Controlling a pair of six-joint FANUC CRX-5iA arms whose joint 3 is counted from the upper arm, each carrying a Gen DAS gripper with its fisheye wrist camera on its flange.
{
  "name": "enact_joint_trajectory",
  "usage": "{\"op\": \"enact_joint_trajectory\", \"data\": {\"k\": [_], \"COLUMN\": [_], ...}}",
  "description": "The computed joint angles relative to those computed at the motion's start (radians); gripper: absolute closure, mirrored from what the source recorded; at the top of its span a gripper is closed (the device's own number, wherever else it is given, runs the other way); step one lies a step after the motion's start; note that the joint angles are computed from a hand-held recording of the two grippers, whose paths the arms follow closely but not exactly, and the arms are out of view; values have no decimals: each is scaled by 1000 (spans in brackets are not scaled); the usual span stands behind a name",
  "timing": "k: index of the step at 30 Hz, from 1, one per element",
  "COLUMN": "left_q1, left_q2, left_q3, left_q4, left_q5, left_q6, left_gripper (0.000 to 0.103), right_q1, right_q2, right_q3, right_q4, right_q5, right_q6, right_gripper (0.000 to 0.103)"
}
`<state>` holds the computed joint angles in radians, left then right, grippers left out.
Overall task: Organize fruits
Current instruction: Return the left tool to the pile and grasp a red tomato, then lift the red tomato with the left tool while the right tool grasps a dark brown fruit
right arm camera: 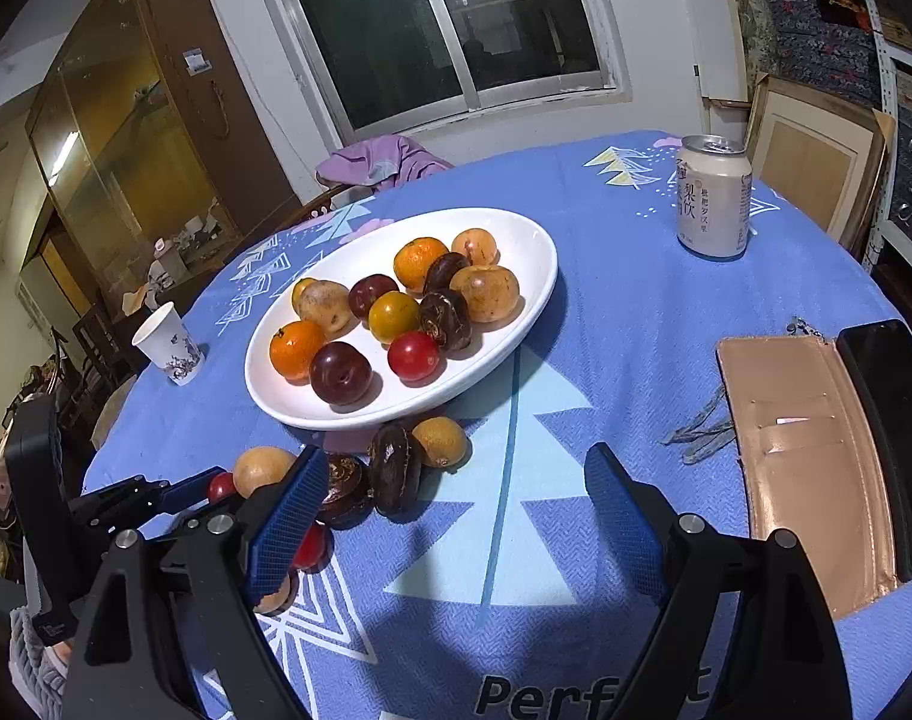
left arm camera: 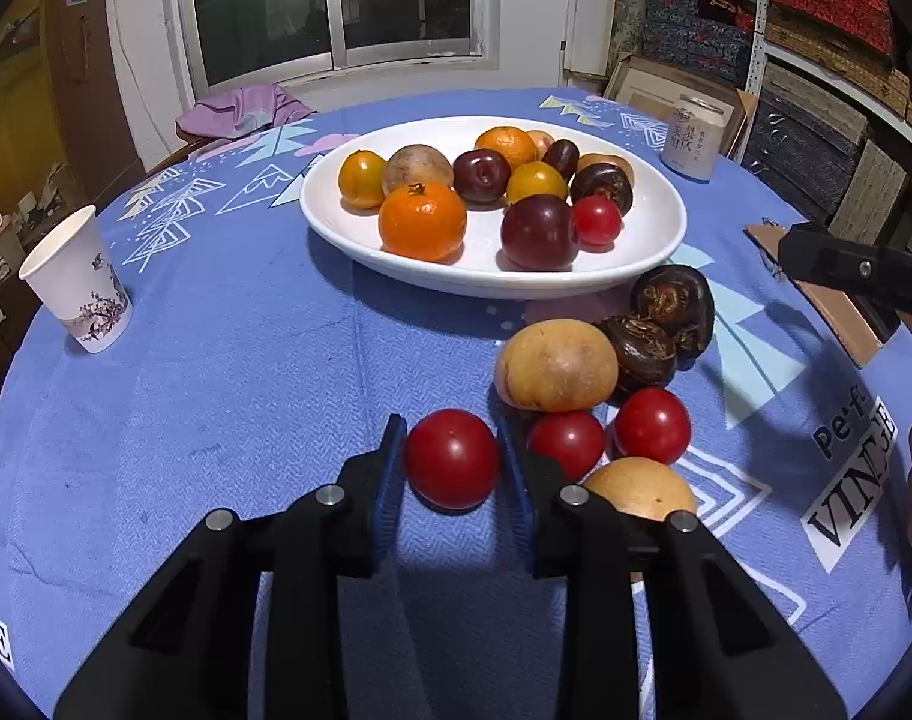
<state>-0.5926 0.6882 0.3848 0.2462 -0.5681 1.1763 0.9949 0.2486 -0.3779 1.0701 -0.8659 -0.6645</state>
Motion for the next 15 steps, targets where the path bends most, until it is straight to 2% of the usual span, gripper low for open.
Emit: {"op": "enact_joint_trajectory", "data": {"k": [3, 6, 9, 10, 12, 15], "left_q1": [-4, 4, 3, 5, 5, 3], "left_q2": [-11, -18, -13, -15, -19, -22], "left_q3": [15, 13, 42, 37, 33, 33], "left_q4": [-111, -126, -204, -194, -204, -221], "left_q5": [-10, -14, -35, -32, -28, -30], "left_q6": [100, 145, 237, 234, 238, 247], "left_gripper": [72, 72, 72, 72, 72, 72], "right_q1": [0, 10, 18, 18, 13, 7], "right_q2": [14, 48, 86, 98, 102, 117], "right_q3": [19, 60, 102, 118, 122, 137], "right_q4": [-22, -52, -77, -96, -114, -132], "right_q5": [13, -1, -33, -39, -22, -18], "right_q6": [48, 123, 181, 207, 224, 239], "right_gripper": [15, 15, 16, 19, 34, 47]}}
